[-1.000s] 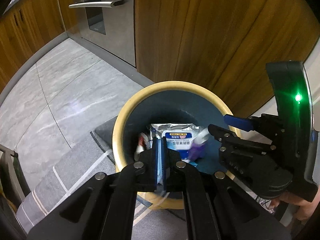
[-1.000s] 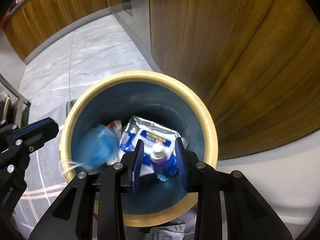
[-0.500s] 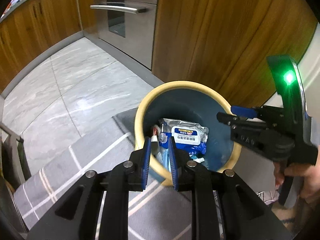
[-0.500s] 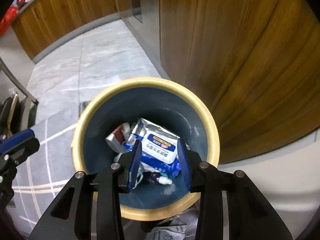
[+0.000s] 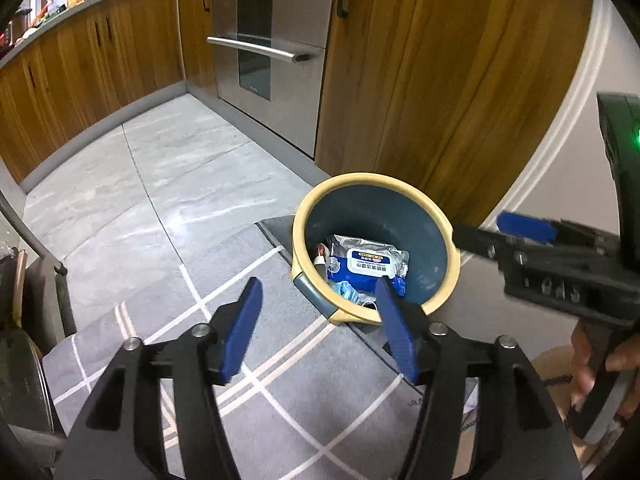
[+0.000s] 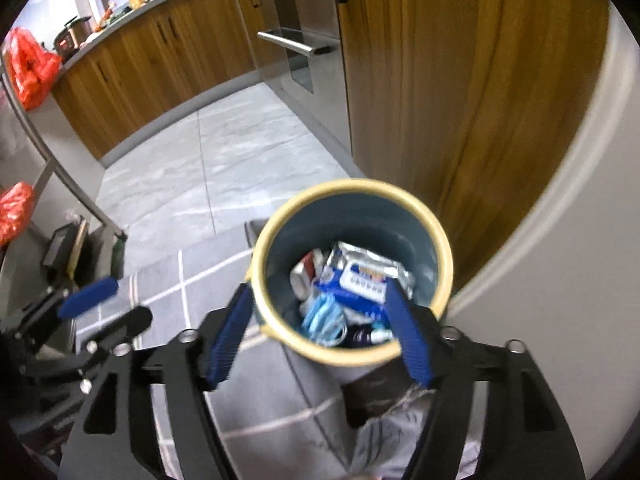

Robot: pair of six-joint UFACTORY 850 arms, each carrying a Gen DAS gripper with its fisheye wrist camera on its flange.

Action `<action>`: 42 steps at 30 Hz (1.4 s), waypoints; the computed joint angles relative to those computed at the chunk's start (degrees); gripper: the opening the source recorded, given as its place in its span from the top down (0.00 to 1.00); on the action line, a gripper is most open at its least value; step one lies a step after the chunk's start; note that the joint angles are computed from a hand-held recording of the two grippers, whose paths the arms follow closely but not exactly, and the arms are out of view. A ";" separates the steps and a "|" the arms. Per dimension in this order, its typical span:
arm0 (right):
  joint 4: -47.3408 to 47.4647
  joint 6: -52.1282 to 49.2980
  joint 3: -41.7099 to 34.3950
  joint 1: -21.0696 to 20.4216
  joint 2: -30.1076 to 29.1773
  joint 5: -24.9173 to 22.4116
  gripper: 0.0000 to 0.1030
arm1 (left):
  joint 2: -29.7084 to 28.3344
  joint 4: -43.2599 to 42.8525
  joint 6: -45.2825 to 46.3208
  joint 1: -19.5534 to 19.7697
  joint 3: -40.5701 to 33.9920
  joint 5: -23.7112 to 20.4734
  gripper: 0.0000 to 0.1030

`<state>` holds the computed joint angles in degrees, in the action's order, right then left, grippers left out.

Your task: Collect trash

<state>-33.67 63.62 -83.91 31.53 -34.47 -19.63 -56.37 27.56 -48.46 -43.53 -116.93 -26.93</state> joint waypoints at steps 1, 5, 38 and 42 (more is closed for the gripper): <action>0.93 -0.61 0.76 0.08 0.60 0.21 0.22 | 0.70 1.20 -1.50 -0.07 1.08 0.49 0.30; -2.22 4.46 3.07 1.07 2.80 -1.62 0.09 | 3.56 6.35 -8.14 -0.27 5.52 2.53 0.18; -15.22 18.28 6.61 3.21 5.31 -6.01 0.06 | 5.87 11.79 -13.59 -0.76 8.56 1.38 0.07; -15.45 18.52 6.67 3.23 5.35 -6.03 0.06 | 6.00 12.09 -13.92 -0.78 8.87 1.63 0.07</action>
